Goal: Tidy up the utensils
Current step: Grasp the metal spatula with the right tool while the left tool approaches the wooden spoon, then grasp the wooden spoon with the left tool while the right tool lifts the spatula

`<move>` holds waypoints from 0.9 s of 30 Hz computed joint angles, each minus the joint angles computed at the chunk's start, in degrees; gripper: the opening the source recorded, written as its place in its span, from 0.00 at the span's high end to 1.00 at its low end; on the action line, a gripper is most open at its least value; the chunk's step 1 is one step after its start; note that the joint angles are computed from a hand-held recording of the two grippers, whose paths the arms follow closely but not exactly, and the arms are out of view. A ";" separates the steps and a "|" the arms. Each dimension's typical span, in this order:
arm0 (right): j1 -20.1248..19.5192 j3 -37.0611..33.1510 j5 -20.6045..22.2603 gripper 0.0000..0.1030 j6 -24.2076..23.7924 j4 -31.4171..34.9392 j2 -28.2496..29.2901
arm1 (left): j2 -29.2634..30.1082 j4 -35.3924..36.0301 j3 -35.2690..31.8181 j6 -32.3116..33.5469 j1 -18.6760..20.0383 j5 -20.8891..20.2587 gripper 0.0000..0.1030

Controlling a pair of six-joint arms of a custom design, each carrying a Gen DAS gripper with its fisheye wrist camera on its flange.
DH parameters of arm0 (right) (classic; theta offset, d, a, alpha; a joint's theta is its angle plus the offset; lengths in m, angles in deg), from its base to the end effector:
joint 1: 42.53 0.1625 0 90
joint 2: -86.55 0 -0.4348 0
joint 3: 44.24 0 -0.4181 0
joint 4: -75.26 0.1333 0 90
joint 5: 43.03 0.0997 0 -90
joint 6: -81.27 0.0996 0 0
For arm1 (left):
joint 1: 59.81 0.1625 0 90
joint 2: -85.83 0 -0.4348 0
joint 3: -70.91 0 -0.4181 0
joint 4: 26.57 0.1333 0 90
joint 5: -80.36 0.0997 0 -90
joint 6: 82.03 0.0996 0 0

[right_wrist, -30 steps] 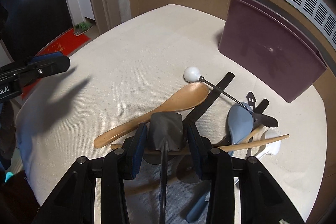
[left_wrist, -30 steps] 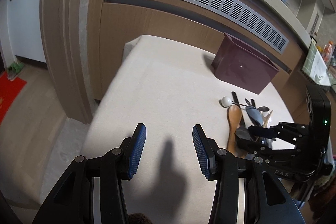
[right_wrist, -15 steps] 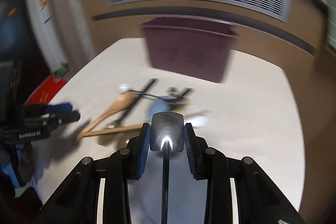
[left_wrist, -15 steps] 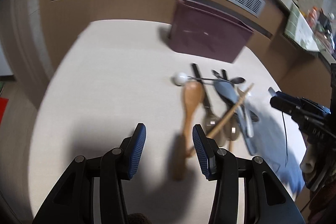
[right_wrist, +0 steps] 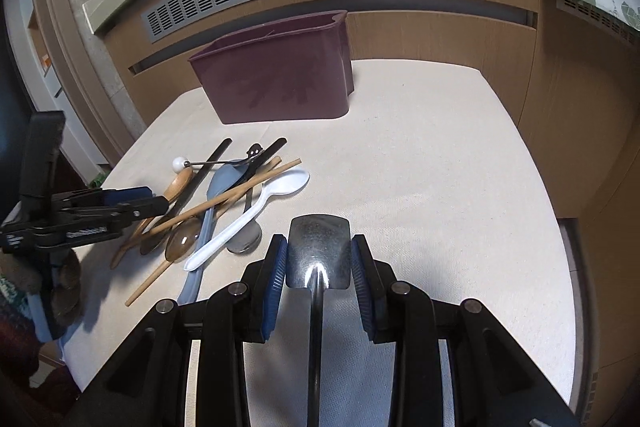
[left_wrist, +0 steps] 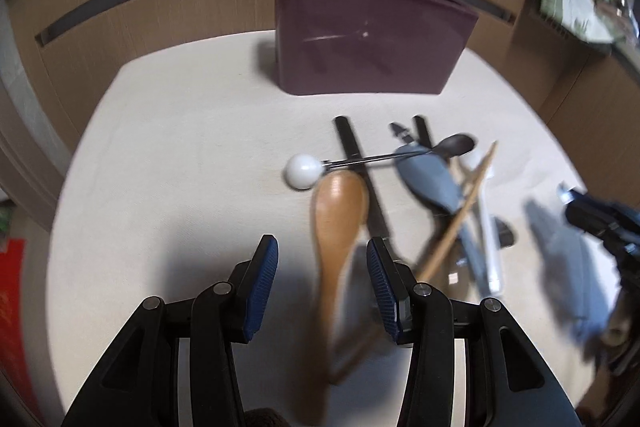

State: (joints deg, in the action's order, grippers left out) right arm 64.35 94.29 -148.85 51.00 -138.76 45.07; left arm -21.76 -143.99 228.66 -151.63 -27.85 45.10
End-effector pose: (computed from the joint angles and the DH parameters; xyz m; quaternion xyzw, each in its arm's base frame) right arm 0.2197 -0.3584 -0.0046 0.3558 -0.8956 0.2138 0.1598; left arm -0.0613 -0.2912 0.1644 0.0025 0.8753 -0.3272 0.3560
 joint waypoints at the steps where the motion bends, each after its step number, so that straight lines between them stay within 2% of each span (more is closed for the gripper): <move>1: -0.05 0.34 0.11 0.72 -0.28 -0.18 -0.36 | 0.01 1.37 -0.04 -0.55 0.08 0.47 0.54; 5: -0.08 0.10 0.33 0.71 -0.53 -0.03 -0.02 | 0.05 1.25 0.42 0.40 0.14 1.15 0.54; 13: 0.27 -0.31 -0.02 0.71 -0.35 0.46 0.81 | 6.29 -15.69 0.55 13.12 4.73 2.97 0.54; 16: 0.46 -0.37 -0.35 0.71 -0.03 0.08 0.84 | 6.91 -17.99 0.06 14.80 5.95 2.54 0.54; 18: 0.71 -0.47 -0.48 0.71 0.09 -0.24 0.93 | 7.13 -17.11 -0.52 14.64 6.20 2.27 0.55; 20: 1.04 -0.50 -0.44 0.71 -0.05 -0.85 1.04 | 6.19 -16.71 -0.23 13.87 5.78 2.44 0.70; 21: 1.13 -0.53 0.06 0.71 -1.63 -3.66 1.91 | 5.37 -17.13 0.09 13.97 5.48 2.31 0.70; 23: 1.90 -0.48 0.28 0.71 -2.10 -5.07 1.78 | 2.00 -17.63 1.45 13.57 3.60 2.60 0.70; 24: 2.24 -0.49 0.36 0.71 -2.25 -5.61 1.66 | -0.59 -15.28 2.00 11.87 1.62 3.48 0.70; 27: 3.29 -0.68 0.47 0.71 -2.39 -6.90 1.20 | -9.27 -0.94 2.05 3.10 -5.13 6.38 0.70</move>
State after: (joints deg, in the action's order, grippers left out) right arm 67.63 93.62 -148.37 48.62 -145.66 46.27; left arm -31.03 -144.93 230.72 -148.53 -32.98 51.48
